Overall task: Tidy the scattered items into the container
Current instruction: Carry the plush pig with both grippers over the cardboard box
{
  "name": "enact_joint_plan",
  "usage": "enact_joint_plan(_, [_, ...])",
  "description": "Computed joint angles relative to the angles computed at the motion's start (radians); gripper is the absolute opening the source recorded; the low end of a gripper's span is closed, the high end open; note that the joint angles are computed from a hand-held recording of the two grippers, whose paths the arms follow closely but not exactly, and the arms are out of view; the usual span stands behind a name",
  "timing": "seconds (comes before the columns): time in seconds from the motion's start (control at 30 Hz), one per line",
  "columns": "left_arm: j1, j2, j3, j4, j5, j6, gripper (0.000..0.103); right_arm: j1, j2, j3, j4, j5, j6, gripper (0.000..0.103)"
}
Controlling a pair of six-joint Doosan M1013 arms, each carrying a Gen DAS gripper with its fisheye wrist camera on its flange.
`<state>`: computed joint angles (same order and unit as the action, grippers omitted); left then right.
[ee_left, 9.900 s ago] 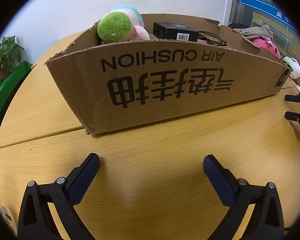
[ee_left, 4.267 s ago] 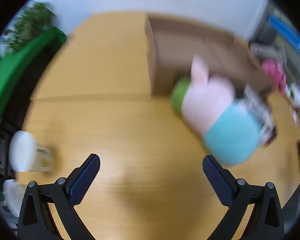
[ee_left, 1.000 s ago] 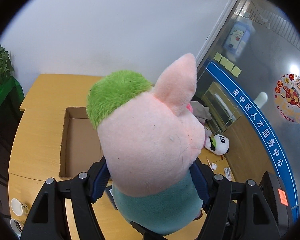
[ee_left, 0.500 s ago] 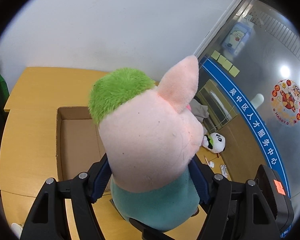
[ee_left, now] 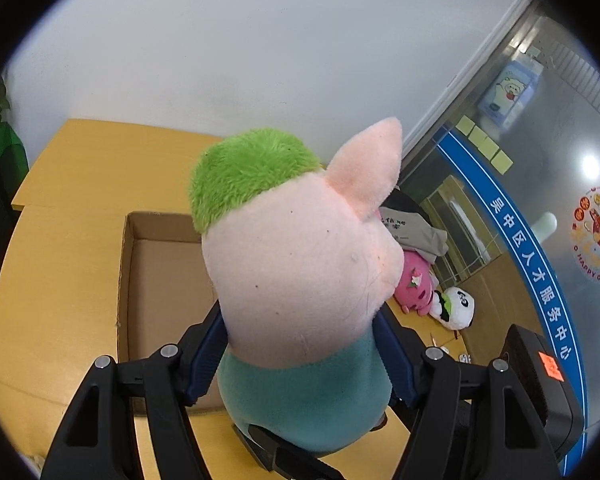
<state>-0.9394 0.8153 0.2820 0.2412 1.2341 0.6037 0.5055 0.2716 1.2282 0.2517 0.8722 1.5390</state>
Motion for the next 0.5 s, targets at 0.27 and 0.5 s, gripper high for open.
enact_joint_plan(0.27, [0.089, 0.01, 0.098, -0.124, -0.14, 0.143, 0.069, -0.002, 0.121, -0.075, -0.049, -0.072, 0.101, 0.077])
enact_joint_plan(0.5, [0.124, 0.029, 0.111, -0.198, -0.129, 0.17, 0.068, -0.002, 0.221, -0.176, -0.057, 0.009, 0.171, 0.077])
